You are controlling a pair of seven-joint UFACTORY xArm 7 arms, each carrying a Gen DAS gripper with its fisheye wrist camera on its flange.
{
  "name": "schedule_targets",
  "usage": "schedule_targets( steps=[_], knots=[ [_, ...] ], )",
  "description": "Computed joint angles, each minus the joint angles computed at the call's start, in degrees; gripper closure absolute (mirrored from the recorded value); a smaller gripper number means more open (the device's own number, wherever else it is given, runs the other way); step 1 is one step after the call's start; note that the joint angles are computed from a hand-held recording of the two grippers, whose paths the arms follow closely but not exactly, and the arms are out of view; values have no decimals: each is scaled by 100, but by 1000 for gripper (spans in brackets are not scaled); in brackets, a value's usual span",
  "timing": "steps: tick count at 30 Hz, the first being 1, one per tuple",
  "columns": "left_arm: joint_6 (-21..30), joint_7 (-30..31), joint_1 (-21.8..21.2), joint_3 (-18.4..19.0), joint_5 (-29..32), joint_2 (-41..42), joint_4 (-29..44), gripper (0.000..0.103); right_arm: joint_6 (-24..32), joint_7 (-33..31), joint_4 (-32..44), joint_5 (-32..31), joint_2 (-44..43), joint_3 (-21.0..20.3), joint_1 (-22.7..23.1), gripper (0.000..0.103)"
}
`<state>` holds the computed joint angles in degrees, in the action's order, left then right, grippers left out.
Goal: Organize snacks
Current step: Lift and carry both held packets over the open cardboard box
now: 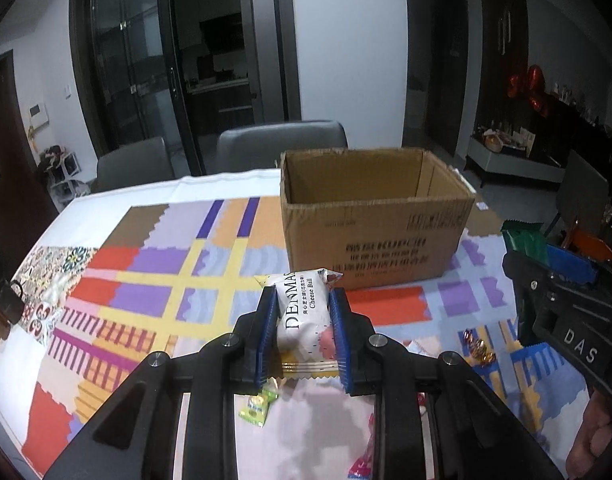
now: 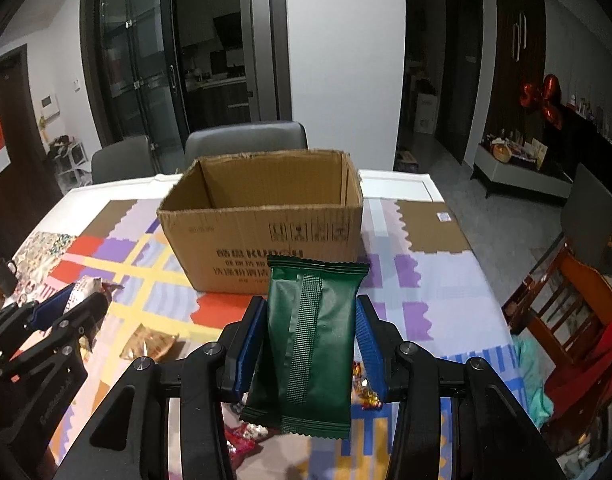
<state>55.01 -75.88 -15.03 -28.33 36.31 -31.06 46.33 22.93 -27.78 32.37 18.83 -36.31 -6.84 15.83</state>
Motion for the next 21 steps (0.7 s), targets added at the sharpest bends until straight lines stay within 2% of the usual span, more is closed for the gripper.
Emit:
schedule_targets(
  steps=[21],
  knots=[
    [-604, 60, 560, 223, 824, 380, 630, 76, -716, -154, 850, 307, 719, -71, 390, 57]
  ],
)
